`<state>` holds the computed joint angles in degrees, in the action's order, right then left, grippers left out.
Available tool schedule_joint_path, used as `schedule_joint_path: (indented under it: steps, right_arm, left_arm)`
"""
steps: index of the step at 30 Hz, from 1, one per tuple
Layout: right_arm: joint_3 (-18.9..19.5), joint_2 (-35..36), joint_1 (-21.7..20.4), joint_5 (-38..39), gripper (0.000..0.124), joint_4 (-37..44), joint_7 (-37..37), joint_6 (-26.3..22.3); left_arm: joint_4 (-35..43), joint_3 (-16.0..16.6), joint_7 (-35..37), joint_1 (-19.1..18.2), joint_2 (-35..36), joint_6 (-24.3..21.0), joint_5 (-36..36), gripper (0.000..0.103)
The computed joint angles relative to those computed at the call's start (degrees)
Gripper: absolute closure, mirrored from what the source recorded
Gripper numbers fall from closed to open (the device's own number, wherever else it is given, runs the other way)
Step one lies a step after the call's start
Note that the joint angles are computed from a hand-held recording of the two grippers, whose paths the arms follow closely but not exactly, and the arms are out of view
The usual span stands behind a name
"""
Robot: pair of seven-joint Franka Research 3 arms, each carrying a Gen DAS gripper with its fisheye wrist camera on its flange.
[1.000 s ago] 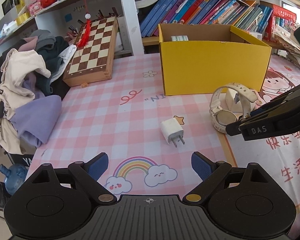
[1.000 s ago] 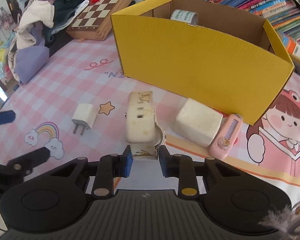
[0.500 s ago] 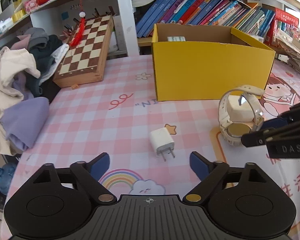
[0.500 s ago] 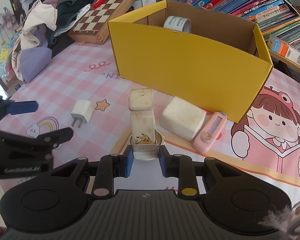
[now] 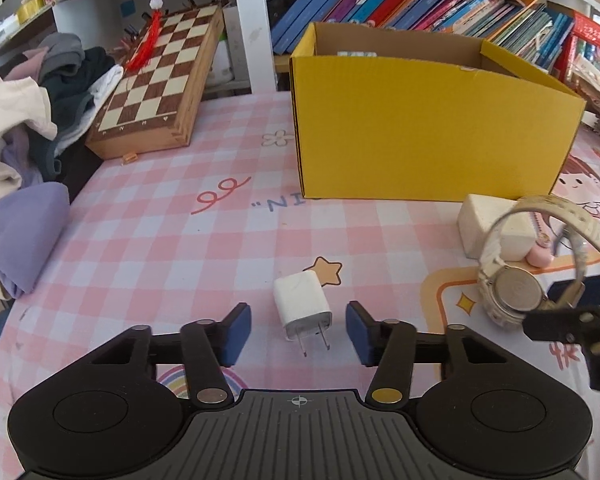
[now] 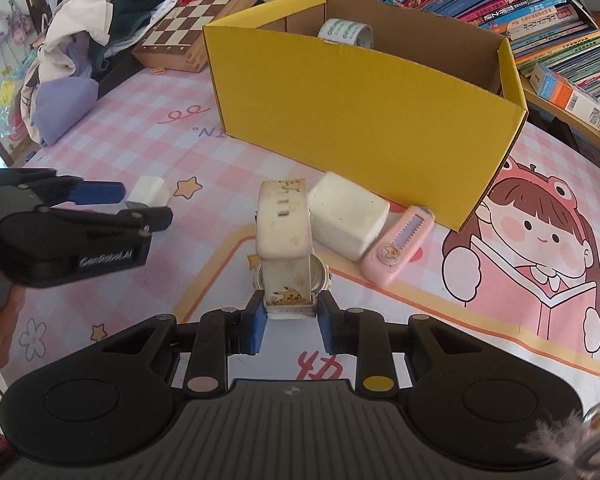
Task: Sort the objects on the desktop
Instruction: 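Grasp the white watch with the right gripper while the left grasps the small white charger, then lift the watch and small charger and carry them toward the yellow box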
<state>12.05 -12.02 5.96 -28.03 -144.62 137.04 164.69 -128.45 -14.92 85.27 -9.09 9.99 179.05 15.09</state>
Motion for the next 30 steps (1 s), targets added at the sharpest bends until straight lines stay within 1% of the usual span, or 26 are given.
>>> schedule_joint_path:
  steps: [3,6,7,8,9,10,16,18,21,22,25,28,30]
  right_arm:
    - [-0.5,0.1,0.4,0.9,0.098,-0.1,-1.3,0.2]
    - [-0.8,0.4,0.5,1.7,0.098,-0.1,-2.2,0.4]
    - [-0.9,0.4,0.6,2.1,0.098,-0.1,-2.6,0.4]
    - [-0.9,0.5,0.7,2.3,0.098,-0.1,-2.8,0.5]
    - [-0.9,0.5,0.7,2.4,0.098,-0.2,-3.0,0.6]
    - [-0.9,0.5,0.6,2.4,0.098,-0.2,-3.1,0.7]
    - [0.0,0.1,-0.6,0.8,0.098,-0.6,-1.7,1.7]
    - [0.1,-0.2,-0.7,0.7,0.100,-0.9,-1.5,2.1]
    - [0.6,-0.7,-1.2,0.5,0.100,-1.2,-1.0,2.2]
    - [0.9,-0.9,-1.5,0.0,0.100,-1.3,-0.4,2.4]
    - [2.3,-1.9,-3.0,-2.0,0.101,-1.8,1.6,3.2]
    - [3.0,-2.8,-3.5,-2.3,0.101,-2.1,2.3,3.3]
    - [3.5,-3.3,-3.8,-2.2,0.101,-2.3,2.7,3.2]
  left_arm:
    - [0.8,1.5,-2.3,-1.5,0.7,-0.3,1.1,0.062]
    - [1.4,5.1,-6.4,-4.5,1.3,0.4,5.1,0.064]
    - [1.6,5.5,-7.3,-4.9,1.4,0.6,6.1,0.065]
    - [1.6,5.3,-7.6,-4.6,1.5,0.7,6.4,0.067]
    - [1.6,4.5,-7.3,-3.9,1.6,0.7,6.3,0.072]
    - [1.7,3.8,-6.9,-3.3,1.6,0.7,6.1,0.074]
    - [1.1,-1.5,-2.6,1.3,1.1,-0.1,1.8,0.077]
    - [0.2,-3.4,-0.3,3.1,0.5,0.2,-0.7,0.077]
    - [-1.0,-6.2,3.3,5.7,-0.6,0.5,-5.0,0.077]
    - [-1.3,-7.5,5.0,6.8,-0.9,0.5,-6.8,0.077]
    - [-2.7,-12.9,11.9,11.3,-2.2,0.9,-14.4,0.077]
    - [-3.9,-19.1,20.8,16.2,-3.4,1.3,-23.8,0.077]
    - [-4.4,-22.6,26.7,18.8,-4.2,1.3,-30.3,0.077]
